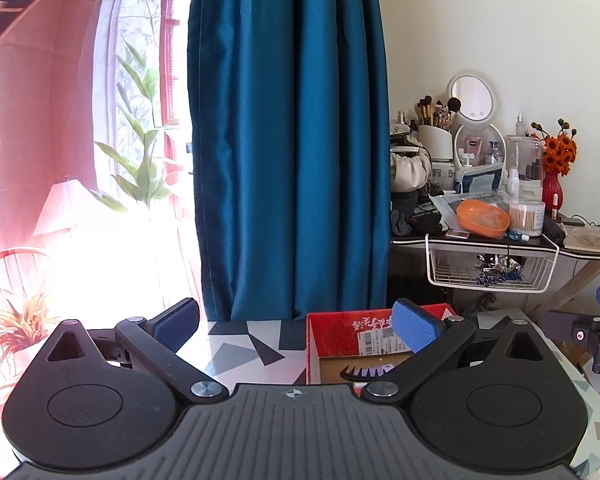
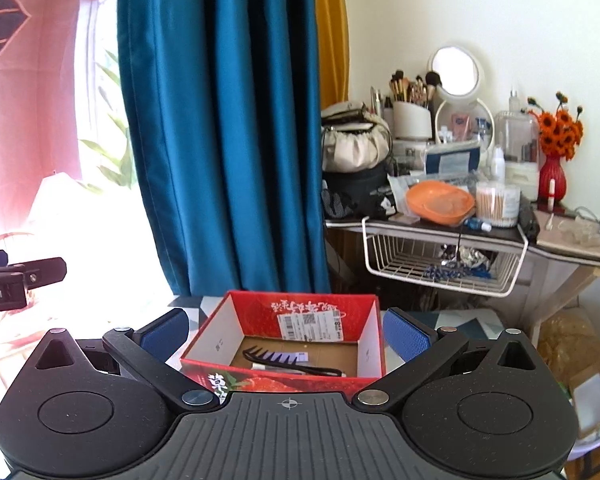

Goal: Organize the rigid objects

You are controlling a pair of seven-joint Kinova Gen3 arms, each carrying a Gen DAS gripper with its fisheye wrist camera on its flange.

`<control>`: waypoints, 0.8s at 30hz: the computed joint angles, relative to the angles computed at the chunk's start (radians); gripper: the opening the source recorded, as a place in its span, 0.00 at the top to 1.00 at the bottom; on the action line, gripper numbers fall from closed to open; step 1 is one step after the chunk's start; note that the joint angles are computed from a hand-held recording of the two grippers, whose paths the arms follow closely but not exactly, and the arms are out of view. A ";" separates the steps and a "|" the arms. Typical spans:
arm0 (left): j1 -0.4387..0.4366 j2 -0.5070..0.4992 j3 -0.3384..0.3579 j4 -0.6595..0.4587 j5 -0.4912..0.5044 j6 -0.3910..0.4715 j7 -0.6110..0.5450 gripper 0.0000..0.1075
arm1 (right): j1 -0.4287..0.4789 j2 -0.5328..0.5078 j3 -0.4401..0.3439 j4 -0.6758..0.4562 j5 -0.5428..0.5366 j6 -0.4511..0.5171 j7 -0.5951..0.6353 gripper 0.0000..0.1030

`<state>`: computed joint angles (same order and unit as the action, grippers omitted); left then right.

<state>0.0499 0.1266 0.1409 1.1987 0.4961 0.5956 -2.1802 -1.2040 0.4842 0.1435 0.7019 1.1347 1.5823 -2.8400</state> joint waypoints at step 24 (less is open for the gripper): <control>-0.001 -0.013 -0.011 0.010 0.013 0.043 -0.030 0.04 | -0.039 0.026 0.036 -0.033 0.052 0.031 -0.001 0.00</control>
<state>0.0486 0.1133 0.1299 1.2091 0.5090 0.6384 -2.2103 -1.2431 0.5100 0.1800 0.6688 1.1864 1.6131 -2.8414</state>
